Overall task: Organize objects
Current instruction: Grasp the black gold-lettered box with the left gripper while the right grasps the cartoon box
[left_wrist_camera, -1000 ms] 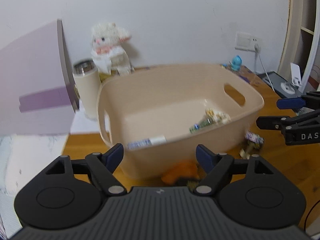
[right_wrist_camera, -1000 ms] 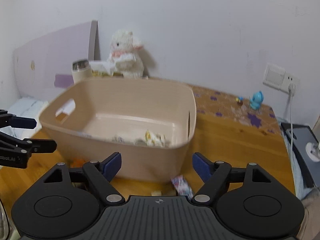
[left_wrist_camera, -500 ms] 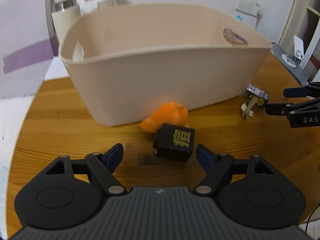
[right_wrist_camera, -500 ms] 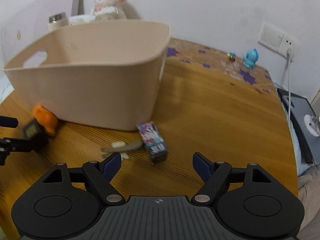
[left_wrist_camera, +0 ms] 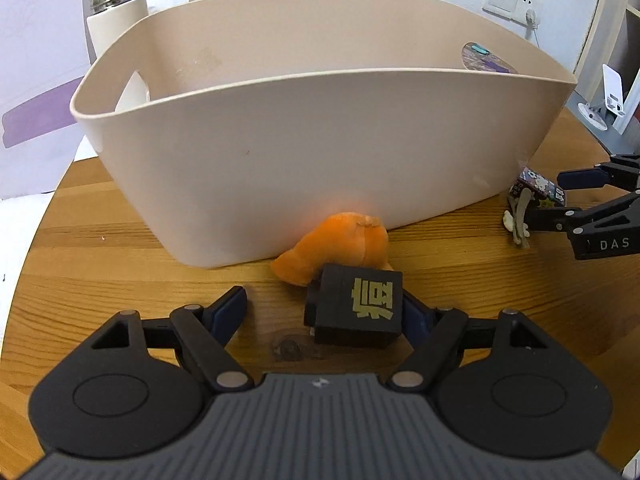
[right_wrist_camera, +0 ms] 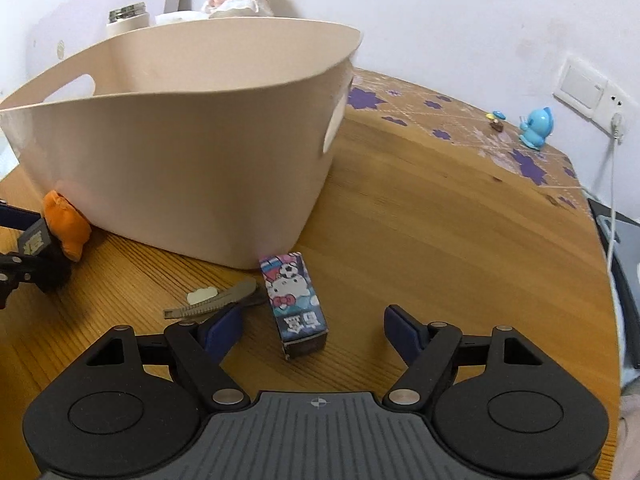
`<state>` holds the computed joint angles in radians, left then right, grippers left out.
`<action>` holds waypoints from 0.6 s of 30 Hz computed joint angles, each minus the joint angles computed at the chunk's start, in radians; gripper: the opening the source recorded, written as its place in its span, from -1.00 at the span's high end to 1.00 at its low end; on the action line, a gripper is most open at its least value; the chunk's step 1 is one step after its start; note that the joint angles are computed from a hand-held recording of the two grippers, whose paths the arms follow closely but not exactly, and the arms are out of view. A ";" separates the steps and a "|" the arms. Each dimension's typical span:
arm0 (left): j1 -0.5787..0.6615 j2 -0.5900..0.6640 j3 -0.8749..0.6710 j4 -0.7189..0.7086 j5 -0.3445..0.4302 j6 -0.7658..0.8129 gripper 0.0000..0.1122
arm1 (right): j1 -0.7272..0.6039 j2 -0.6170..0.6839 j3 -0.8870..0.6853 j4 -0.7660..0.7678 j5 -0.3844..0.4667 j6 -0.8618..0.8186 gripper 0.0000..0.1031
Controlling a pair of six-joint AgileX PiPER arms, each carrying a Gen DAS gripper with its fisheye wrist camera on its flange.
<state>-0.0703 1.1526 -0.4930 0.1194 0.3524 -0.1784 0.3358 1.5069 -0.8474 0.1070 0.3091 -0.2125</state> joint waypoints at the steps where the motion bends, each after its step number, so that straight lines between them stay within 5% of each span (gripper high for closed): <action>1: -0.002 0.002 -0.001 0.010 -0.003 -0.009 -0.41 | -0.006 0.005 -0.002 0.049 -0.004 -0.051 -0.50; 5: 0.000 0.009 -0.005 0.024 -0.013 -0.016 -0.33 | -0.017 0.012 -0.006 0.212 -0.004 -0.224 -0.29; 12: 0.041 0.001 -0.015 -0.063 0.001 0.097 -0.16 | -0.006 0.009 -0.014 0.271 0.013 -0.299 0.19; 18: 0.081 -0.011 -0.016 -0.124 0.009 0.178 0.11 | 0.022 0.009 -0.025 0.178 0.022 -0.196 0.58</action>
<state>0.0109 1.1418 -0.5094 -0.0047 0.3615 -0.0003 0.3578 1.5158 -0.8727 0.2848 0.3306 -0.4088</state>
